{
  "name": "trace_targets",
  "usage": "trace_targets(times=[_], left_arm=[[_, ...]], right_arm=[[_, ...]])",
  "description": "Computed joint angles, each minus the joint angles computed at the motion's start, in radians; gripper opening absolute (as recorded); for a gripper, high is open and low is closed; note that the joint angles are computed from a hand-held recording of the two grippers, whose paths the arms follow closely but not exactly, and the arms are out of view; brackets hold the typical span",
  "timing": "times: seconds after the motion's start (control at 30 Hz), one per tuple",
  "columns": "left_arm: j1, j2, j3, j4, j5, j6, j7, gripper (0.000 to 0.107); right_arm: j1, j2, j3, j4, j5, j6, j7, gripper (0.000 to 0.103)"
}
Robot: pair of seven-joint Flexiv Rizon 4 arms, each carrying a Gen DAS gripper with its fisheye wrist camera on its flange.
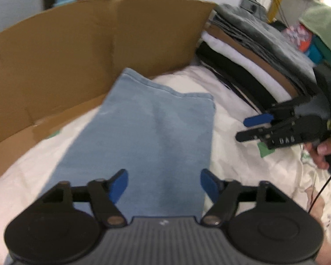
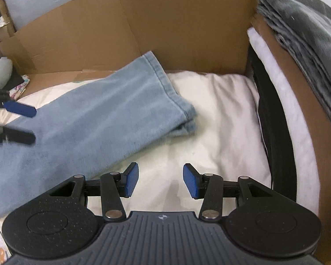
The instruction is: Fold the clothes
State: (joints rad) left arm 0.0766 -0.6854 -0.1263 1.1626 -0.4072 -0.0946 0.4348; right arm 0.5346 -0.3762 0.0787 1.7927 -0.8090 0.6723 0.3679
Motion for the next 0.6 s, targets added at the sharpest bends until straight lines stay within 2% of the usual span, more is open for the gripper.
trace_targets(times=[0.1, 0.2, 0.33, 0.43, 0.6], left_arm=[[-0.008, 0.025, 0.012, 0.064, 0.038, 0.029, 0.057, 0.078], [-0.014, 0.056, 0.024, 0.145, 0.051, 0.107, 0.087, 0.078], [-0.022, 0.081, 0.032, 0.208, 0.077, 0.150, 0.110, 0.079], [-0.024, 0.096, 0.033, 0.256, 0.072, 0.196, 0.126, 0.083], [-0.027, 0.119, 0.031, 0.330, 0.052, 0.282, 0.137, 0.087]], right_arm=[[-0.002, 0.005, 0.004, 0.013, 0.010, 0.015, 0.022, 0.052], [0.000, 0.006, 0.009, 0.012, 0.019, 0.001, 0.007, 0.052], [-0.013, 0.004, 0.007, 0.028, 0.017, 0.060, 0.001, 0.052], [-0.013, 0.002, 0.006, 0.026, 0.026, 0.058, -0.022, 0.052], [-0.015, 0.017, 0.001, 0.054, 0.023, 0.077, 0.030, 0.052]])
